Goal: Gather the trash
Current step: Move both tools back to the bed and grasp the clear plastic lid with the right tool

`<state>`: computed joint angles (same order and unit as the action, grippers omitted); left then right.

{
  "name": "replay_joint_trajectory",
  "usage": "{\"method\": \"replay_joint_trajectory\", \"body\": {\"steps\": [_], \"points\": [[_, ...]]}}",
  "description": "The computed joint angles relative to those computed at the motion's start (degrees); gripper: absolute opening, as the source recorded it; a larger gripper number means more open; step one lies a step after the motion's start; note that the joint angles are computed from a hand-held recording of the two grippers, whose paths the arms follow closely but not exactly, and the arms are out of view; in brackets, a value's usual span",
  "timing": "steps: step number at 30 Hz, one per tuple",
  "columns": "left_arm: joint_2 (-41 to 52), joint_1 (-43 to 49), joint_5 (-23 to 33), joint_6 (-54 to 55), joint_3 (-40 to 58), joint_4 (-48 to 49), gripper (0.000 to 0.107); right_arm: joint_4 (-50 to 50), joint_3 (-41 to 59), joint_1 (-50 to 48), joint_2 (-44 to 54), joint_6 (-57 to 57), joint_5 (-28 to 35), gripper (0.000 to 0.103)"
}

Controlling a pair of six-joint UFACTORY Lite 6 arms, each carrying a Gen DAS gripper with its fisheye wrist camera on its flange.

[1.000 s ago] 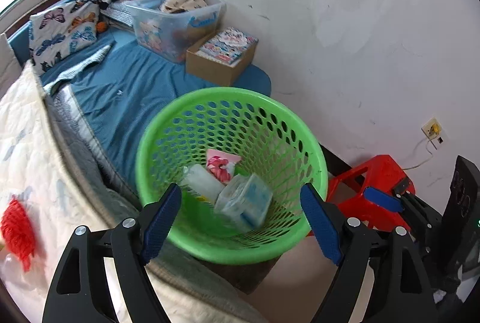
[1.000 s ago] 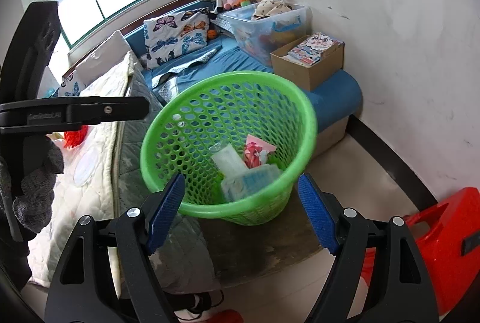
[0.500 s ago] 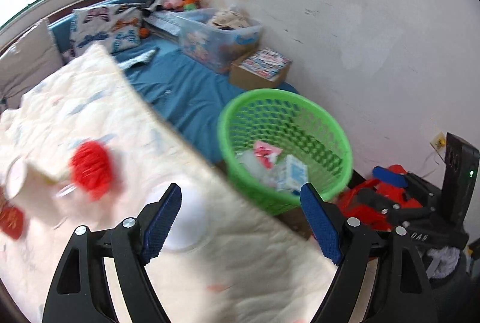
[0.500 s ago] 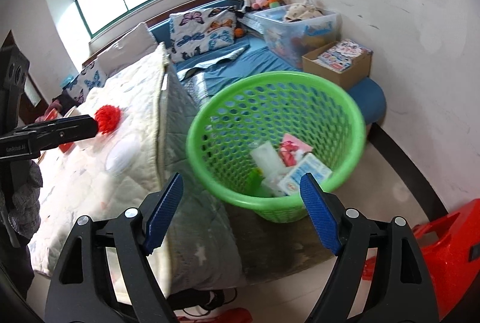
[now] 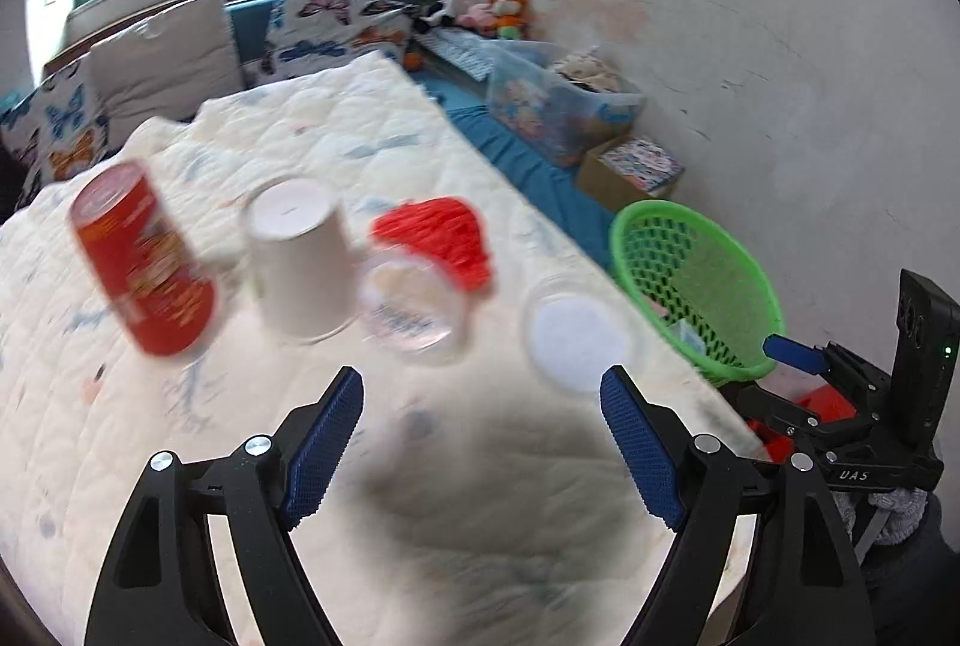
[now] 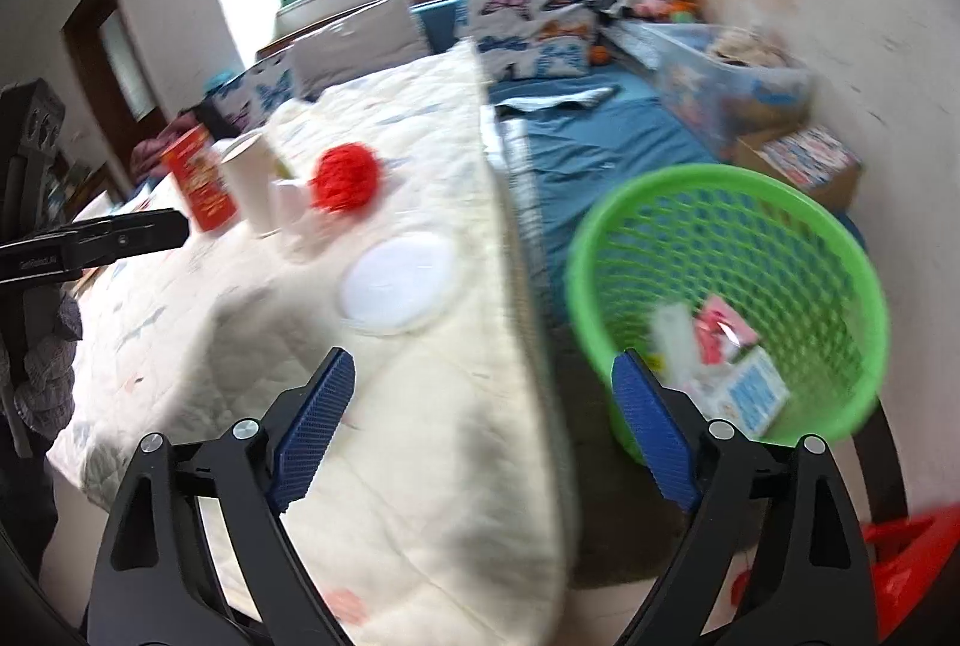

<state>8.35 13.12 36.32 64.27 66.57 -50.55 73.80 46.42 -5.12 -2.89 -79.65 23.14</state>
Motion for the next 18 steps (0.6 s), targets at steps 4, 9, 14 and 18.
{"method": "replay_joint_trajectory", "body": {"steps": [4, 9, 14, 18], "points": [[0.3, 4.4, 1.2, 2.9, -1.2, -1.2, 0.078, -1.3, 3.9, 5.9, 4.3, 1.8, -2.5, 0.090], [1.1, 7.6, 2.2, 5.1, -1.8, -2.0, 0.079, -7.9, 12.0, 10.0, 12.7, 8.1, -2.6, 0.092], [3.2, 8.6, 2.4, 5.3, -1.0, -2.3, 0.079, -14.2, 18.1, 12.4, 19.2, 13.5, -3.7, 0.094], [5.3, 8.4, 2.4, 5.0, 0.4, -2.2, 0.079, -21.2, 22.9, 14.1, 24.3, 20.1, -4.6, 0.094]]}}
